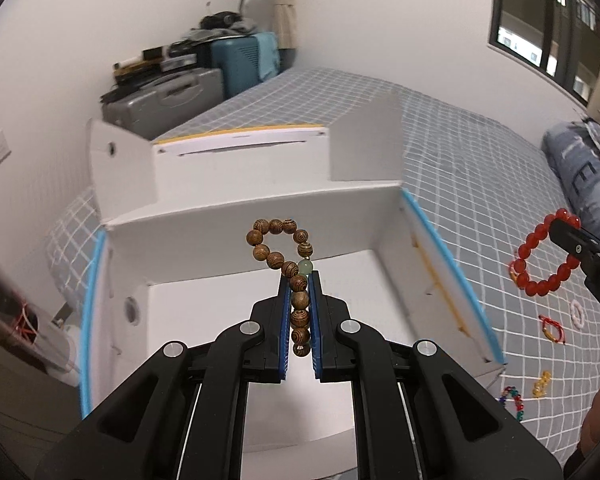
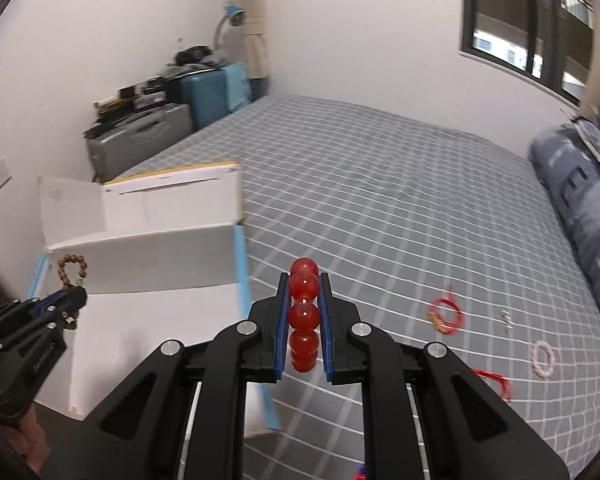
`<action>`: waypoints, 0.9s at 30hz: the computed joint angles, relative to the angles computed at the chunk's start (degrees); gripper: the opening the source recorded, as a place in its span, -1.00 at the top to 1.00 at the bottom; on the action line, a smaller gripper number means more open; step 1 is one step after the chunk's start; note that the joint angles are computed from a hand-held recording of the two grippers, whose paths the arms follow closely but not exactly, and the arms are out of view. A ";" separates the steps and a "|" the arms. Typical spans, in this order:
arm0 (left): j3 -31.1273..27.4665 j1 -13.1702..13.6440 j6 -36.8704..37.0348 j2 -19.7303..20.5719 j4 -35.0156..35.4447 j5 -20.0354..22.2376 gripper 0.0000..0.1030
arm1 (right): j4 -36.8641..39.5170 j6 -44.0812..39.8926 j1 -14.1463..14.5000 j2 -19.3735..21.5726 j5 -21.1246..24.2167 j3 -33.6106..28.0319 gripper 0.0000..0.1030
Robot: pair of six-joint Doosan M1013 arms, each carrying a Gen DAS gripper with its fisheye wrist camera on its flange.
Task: Organize jewelry
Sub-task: 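Carry both held bracelets toward the open white box, then open the left tool over the box while the right tool releases the red bracelet inside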
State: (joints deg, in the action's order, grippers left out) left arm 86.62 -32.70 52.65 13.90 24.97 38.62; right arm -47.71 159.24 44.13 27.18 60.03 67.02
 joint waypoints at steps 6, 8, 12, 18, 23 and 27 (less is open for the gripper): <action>0.94 1.50 -0.93 -0.53 -0.08 0.64 0.85 | 3.03 -5.16 0.59 3.51 -2.05 -5.24 0.76; 0.92 1.92 -0.34 -0.28 -0.93 1.28 0.85 | 4.26 -6.86 0.77 4.44 -2.44 -6.45 0.76; 0.58 2.65 0.29 0.77 -2.60 2.94 0.84 | 9.58 -11.70 0.28 6.33 -4.21 -8.46 0.76; -0.17 3.74 3.96 2.75 -7.17 5.45 0.84 | 14.92 -15.25 -0.44 8.71 -4.22 -10.23 0.76; -0.83 4.24 5.09 3.55 -9.10 6.78 0.84 | 17.64 -17.64 -0.94 10.56 -1.59 -12.22 0.76; -1.41 4.44 6.08 4.20 -10.51 8.17 0.84 | 20.10 -18.80 -1.38 11.80 0.31 -13.74 0.76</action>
State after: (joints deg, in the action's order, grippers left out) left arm 85.21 -28.25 58.72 18.10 14.46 46.79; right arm -27.61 140.44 42.75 38.98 60.34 53.29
